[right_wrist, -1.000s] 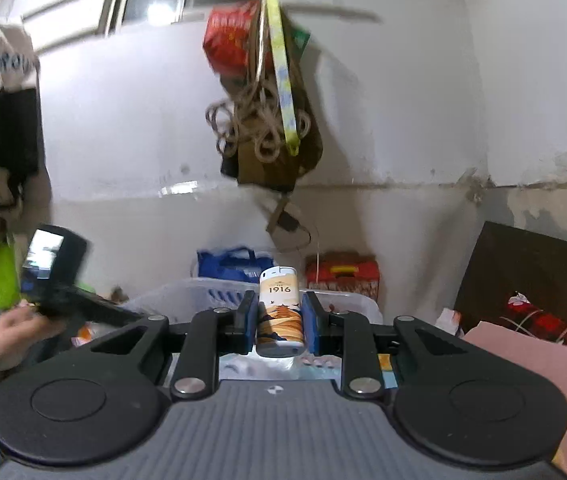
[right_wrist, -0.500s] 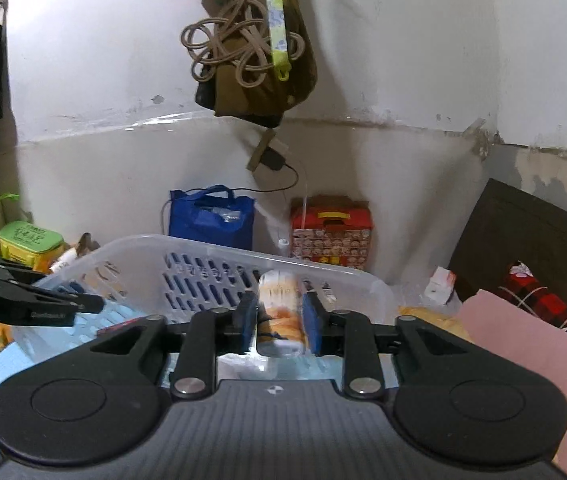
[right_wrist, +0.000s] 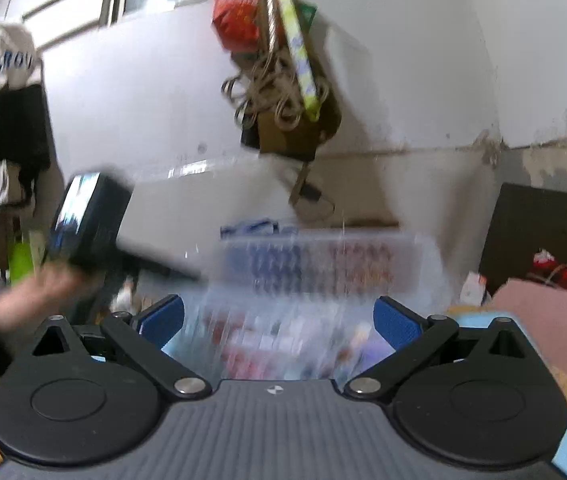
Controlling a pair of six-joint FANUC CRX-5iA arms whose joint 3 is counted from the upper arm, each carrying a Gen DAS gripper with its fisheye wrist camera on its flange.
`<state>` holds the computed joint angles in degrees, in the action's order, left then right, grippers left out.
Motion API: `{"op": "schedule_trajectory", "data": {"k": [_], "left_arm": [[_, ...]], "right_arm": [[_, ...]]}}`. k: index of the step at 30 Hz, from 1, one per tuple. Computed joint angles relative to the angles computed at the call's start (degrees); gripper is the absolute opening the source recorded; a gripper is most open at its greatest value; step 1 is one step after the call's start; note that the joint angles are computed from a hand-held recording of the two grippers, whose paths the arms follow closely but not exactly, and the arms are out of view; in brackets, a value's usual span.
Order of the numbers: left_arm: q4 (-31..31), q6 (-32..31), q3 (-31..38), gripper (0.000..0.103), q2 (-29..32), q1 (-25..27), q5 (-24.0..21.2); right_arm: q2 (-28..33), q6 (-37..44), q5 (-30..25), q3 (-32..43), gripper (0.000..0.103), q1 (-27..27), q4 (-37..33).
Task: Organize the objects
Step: 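Grasp the white KENT cigarette pack with the right gripper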
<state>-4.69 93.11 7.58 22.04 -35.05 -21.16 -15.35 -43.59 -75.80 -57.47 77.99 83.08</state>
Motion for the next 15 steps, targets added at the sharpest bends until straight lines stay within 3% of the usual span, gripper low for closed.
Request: {"op": "schedule_trajectory", "data": {"k": [5, 9, 13, 15], "left_arm": [[-0.2, 0.2, 0.0, 0.037, 0.0, 0.0, 0.2], [-0.6, 0.4, 0.1, 0.037, -0.1, 0.0, 0.1], [-1.6, 1.6, 0.5, 0.037, 0.0, -0.2, -0.3], [-1.7, 1.7, 0.5, 0.037, -0.1, -0.2, -0.3]], "right_arm": [[5.0, -8.0, 6.6, -0.4, 0.103, 1.7, -1.3], [10.3, -7.7, 10.8, 2.1, 0.103, 2.2, -2.8], [13.4, -13.8, 13.6, 2.6, 0.103, 0.9, 3.0], [15.4, -12.9, 16.0, 4.0, 0.103, -0.9, 5.9]]}}
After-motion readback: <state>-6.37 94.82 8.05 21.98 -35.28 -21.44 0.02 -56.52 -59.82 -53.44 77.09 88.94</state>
